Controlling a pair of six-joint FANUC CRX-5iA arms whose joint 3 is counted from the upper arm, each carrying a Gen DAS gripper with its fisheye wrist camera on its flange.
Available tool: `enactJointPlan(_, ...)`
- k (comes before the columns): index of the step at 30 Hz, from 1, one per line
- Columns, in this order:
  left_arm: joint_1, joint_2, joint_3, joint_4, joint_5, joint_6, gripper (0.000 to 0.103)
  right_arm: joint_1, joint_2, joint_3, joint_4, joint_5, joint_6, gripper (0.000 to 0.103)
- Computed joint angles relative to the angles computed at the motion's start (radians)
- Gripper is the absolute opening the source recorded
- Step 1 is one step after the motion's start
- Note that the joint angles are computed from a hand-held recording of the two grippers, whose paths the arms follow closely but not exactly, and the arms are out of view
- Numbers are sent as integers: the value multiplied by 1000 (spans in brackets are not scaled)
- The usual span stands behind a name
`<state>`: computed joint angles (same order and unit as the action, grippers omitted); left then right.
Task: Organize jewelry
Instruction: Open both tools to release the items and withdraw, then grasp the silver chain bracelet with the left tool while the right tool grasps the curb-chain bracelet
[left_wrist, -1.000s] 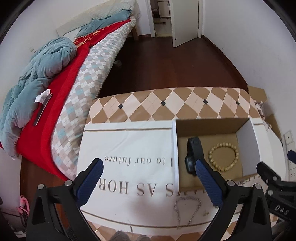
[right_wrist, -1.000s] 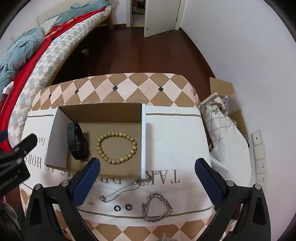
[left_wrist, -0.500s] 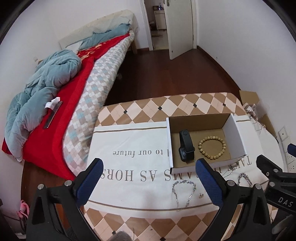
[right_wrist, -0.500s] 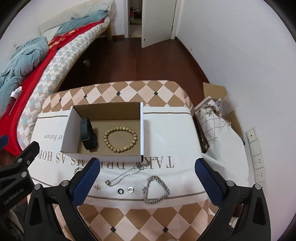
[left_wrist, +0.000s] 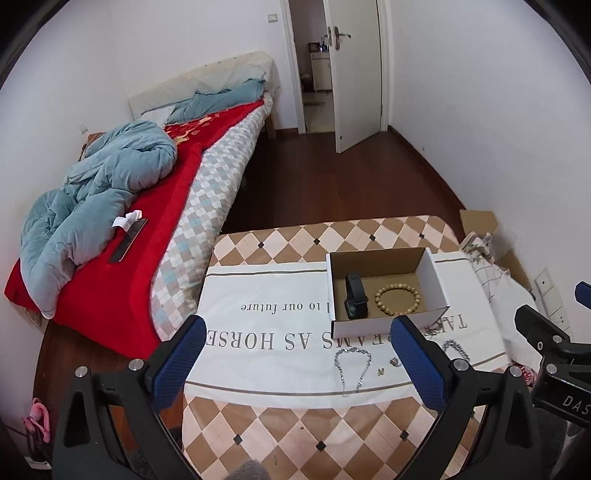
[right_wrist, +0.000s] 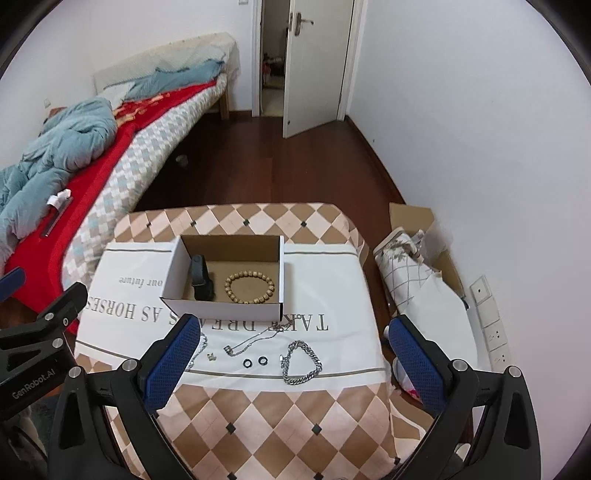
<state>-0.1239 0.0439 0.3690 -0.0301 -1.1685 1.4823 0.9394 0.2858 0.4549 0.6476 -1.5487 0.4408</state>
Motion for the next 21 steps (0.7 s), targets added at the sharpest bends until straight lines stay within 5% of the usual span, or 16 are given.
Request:
enactJointPlan(8,21,-78,-46,10,5,24,102,65,-46,-22,43,-2,-44,103)
enactJointPlan(13,17,-121,-99,-42,73,74,102,79,-136,-165,72,113,-136,103)
enactJointPlan(21,2,-74,-167,-129,102,142,102,10,-202,-343,-59,155,-261,101)
